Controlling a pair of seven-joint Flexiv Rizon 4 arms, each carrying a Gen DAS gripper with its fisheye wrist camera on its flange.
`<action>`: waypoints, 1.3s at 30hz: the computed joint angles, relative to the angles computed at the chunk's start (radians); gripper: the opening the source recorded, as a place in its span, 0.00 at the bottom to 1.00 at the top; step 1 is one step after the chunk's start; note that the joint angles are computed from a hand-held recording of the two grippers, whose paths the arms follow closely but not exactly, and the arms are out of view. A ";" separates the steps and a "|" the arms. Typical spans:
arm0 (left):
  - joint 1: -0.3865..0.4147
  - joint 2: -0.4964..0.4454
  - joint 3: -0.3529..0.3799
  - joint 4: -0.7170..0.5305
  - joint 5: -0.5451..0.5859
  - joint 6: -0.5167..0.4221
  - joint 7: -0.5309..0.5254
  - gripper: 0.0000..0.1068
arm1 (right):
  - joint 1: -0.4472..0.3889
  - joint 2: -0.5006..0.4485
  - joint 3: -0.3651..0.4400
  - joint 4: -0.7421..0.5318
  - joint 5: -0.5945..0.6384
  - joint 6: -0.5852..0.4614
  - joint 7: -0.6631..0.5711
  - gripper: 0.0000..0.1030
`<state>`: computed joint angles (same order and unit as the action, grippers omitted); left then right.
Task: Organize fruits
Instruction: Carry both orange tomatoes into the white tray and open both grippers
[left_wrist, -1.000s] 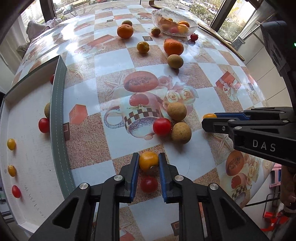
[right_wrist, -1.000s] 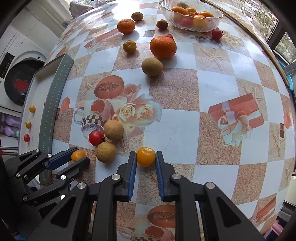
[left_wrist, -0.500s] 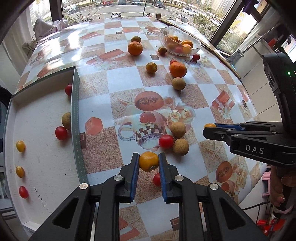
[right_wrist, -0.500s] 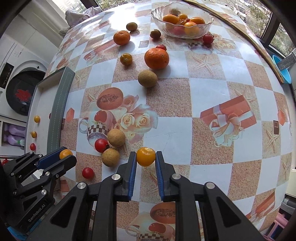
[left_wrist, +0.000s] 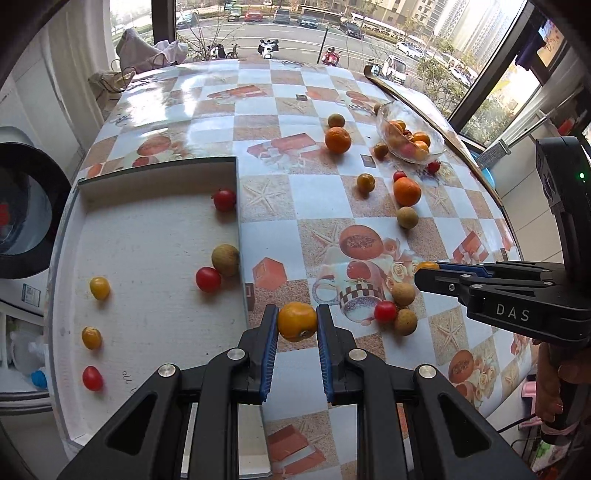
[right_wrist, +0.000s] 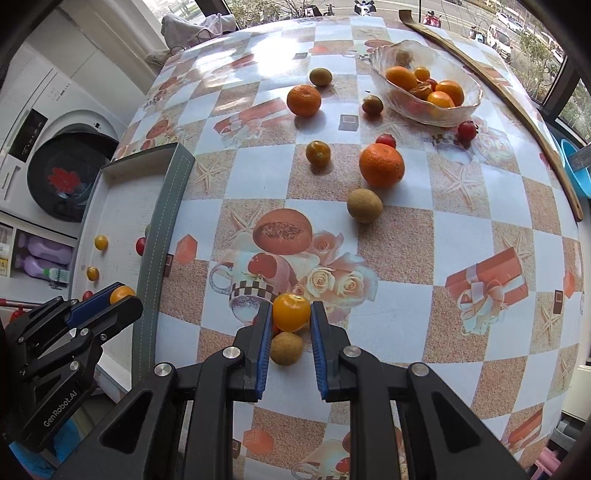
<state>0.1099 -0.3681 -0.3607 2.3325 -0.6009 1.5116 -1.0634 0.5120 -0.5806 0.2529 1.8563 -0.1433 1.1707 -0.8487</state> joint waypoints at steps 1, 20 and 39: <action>-0.001 0.002 0.014 0.000 0.004 0.003 -0.005 0.20 | 0.001 -0.010 0.005 -0.020 0.000 -0.006 -0.006 0.22; 0.019 -0.154 0.273 -0.183 0.213 0.003 -0.158 0.20 | 0.104 -0.308 0.042 -0.555 0.047 -0.180 -0.163 0.21; -0.002 -0.286 0.348 -0.344 0.319 -0.086 -0.226 0.21 | 0.185 -0.453 -0.023 -0.787 0.060 -0.356 -0.186 0.21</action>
